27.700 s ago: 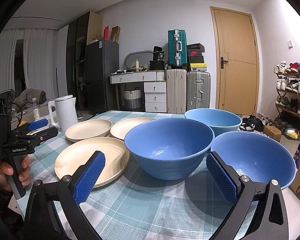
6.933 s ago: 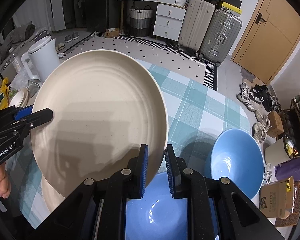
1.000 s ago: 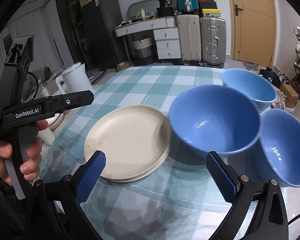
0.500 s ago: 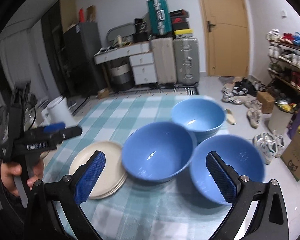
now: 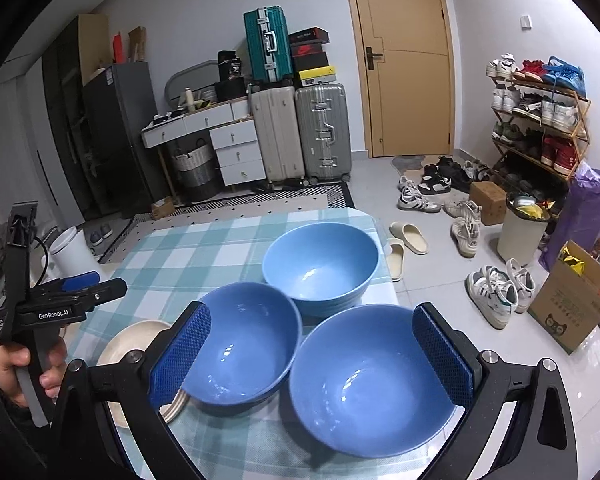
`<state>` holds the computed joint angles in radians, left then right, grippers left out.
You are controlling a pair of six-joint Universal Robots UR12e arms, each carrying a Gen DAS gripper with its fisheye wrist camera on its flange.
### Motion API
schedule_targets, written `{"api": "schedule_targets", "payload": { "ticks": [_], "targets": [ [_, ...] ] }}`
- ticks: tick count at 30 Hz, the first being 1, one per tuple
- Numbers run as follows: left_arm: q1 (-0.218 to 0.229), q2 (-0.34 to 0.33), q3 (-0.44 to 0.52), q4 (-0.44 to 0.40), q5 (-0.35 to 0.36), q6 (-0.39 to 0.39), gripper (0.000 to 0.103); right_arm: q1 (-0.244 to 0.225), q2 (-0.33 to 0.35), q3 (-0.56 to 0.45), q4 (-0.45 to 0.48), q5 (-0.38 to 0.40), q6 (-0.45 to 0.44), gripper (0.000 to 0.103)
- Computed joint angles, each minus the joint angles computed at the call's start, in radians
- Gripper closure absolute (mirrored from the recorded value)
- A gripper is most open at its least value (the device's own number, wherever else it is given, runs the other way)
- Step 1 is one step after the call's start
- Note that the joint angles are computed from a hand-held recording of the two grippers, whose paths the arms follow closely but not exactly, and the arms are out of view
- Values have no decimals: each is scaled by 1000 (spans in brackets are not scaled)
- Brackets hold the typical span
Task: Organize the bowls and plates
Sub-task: 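Move the left tool to the rim of a light-blue bowl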
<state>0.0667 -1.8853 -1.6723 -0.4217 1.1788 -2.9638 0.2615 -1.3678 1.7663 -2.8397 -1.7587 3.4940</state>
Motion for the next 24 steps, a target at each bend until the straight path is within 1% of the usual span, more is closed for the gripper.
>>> {"api": "schedule_targets", "payload": {
  "ticks": [11,16,18,24],
  "targets": [
    [-30,-80,93,-65,15,-1,1,-30,38,-38,42,4,15,0],
    [-42,-117,140,-92,19,-15,1,-49,58,-59,64,26,31,1],
    [-47,-137,168,-116,17,-21,1,-57,66,-67,71,33,29,1],
    [-62,-180,223,-144,17,-19,1,-78,89,-84,84,57,27,1]
  ]
}}
